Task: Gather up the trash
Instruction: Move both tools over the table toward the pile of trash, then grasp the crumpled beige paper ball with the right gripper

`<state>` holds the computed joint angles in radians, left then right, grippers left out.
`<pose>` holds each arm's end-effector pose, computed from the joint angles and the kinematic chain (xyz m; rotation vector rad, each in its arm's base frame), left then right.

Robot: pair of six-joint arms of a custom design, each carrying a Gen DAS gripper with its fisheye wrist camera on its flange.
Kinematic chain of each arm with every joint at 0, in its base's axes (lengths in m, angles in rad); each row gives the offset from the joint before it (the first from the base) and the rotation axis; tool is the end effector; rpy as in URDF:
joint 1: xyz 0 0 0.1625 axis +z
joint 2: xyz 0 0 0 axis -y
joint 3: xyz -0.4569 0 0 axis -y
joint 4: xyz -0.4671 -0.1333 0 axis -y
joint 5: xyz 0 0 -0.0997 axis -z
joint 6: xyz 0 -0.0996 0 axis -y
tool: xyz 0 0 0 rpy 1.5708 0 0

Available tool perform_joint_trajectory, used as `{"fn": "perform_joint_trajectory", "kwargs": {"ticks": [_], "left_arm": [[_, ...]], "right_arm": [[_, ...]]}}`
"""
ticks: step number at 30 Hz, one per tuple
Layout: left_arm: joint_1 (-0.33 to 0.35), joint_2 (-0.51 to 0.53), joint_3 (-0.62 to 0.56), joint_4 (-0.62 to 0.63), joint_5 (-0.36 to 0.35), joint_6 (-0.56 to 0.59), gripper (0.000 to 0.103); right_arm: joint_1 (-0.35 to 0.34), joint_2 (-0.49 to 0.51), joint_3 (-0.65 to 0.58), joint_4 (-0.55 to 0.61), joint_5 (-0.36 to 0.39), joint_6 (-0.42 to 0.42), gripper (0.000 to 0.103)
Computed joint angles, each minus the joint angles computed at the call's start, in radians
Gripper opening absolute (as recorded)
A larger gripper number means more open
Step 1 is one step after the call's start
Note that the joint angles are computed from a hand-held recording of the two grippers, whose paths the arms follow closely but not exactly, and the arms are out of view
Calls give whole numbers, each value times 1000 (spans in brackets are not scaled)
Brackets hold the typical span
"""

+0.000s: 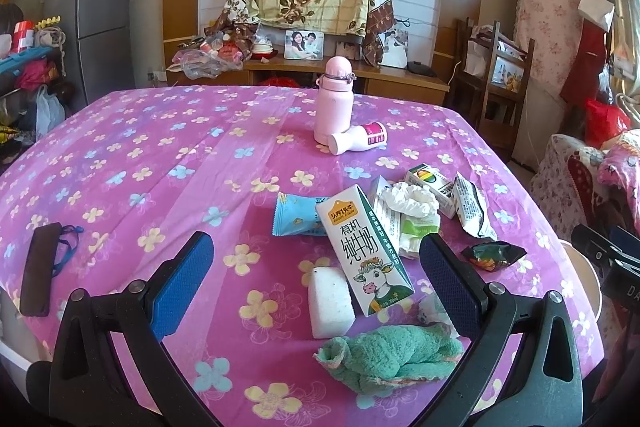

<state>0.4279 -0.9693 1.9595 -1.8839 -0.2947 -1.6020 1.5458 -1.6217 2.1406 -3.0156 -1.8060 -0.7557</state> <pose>-0.4277 -0.4463 0.0636 0.0518 2.0063 -1.2769 0.0971 -0.5223 0.4086 0.7252 -2.2918 0.9998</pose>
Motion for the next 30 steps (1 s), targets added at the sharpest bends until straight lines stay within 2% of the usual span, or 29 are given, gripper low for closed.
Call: {"fn": "perform_joint_trajectory", "kwargs": {"ticks": [24,30], "left_arm": [[18,-1,8,-11,-16,-10,102],[25,-38,37,-5,-49,-3,102]], "right_arm": [[0,24,-15,41,-25,3,101],[-3,39,-29,75,-16,-14,101]]}}
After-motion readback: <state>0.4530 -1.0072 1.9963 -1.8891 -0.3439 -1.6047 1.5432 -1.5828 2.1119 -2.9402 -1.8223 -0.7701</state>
